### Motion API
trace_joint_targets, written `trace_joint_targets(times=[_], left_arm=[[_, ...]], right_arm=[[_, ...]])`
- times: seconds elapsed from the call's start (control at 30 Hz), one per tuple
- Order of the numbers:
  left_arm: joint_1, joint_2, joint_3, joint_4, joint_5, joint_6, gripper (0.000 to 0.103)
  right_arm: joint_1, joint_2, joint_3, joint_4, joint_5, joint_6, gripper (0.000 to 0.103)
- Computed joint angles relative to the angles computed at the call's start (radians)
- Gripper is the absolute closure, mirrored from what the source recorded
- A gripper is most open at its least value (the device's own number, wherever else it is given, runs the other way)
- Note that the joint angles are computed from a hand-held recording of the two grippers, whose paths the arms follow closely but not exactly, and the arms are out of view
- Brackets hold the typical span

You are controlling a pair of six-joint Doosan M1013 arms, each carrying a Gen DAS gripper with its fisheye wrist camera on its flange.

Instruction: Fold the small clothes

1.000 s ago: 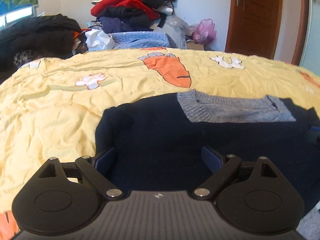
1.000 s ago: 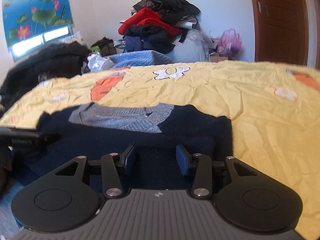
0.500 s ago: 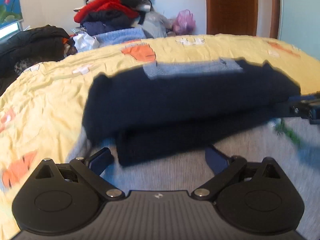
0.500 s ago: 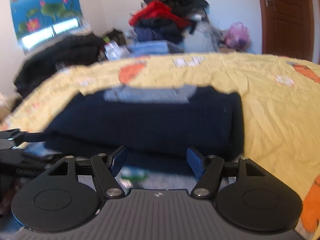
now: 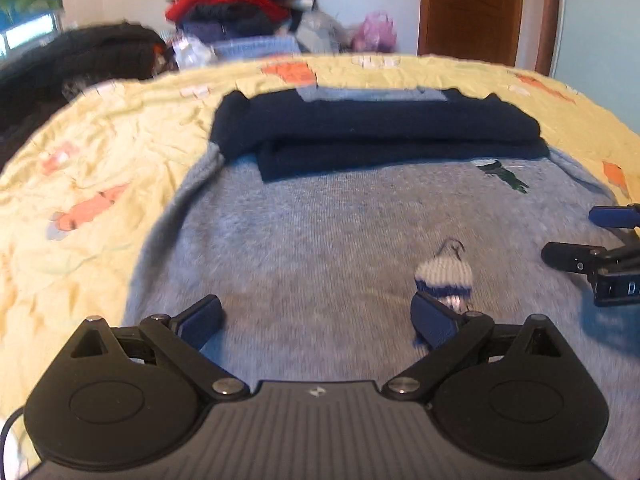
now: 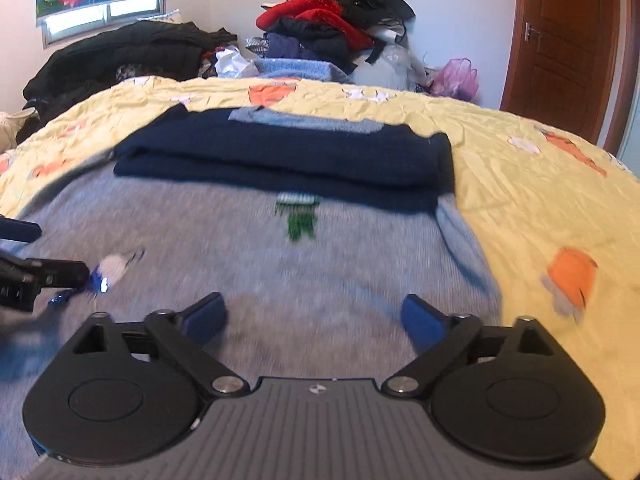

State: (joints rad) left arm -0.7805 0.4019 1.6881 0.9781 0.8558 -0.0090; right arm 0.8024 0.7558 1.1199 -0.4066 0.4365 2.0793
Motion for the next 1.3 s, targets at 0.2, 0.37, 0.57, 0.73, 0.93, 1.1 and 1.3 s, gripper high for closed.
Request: trace_joint_targets(times=[0.2, 0.37, 0.57, 0.73, 0.93, 1.1, 1.3], left_arm=[[-0.014, -0.007, 0.008, -0.007, 0.024, -0.043, 0.001], [-0.027, -0.017, 0.045, 0.063, 0.005, -0.126, 0.000], [-0.029, -0.012, 0.037, 0.062, 0.019, -0.137, 0.000], [-0.029, -0.013, 0.038, 0.062, 0.017, -0.137, 0.000], [-0.028, -0.014, 0.039, 0.062, 0.017, -0.137, 0.000], [-0.028, -0.013, 0.039, 0.062, 0.017, -0.137, 0.000], [-0.028, -0.013, 0.039, 0.062, 0.016, -0.137, 0.000]], right_arm=[[0.013, -0.023, 0.028, -0.040, 0.036, 0.080, 0.001], [0.025, -0.046, 0.079, -0.130, 0.014, 0.179, 0.000], [0.029, -0.046, 0.081, -0.168, 0.019, 0.223, 0.000], [0.032, -0.046, 0.082, -0.191, 0.025, 0.253, 0.000], [0.034, -0.045, 0.080, -0.200, 0.034, 0.268, 0.000], [0.035, -0.045, 0.080, -0.204, 0.034, 0.272, 0.000], [0.034, -0.045, 0.081, -0.205, 0.034, 0.273, 0.000]])
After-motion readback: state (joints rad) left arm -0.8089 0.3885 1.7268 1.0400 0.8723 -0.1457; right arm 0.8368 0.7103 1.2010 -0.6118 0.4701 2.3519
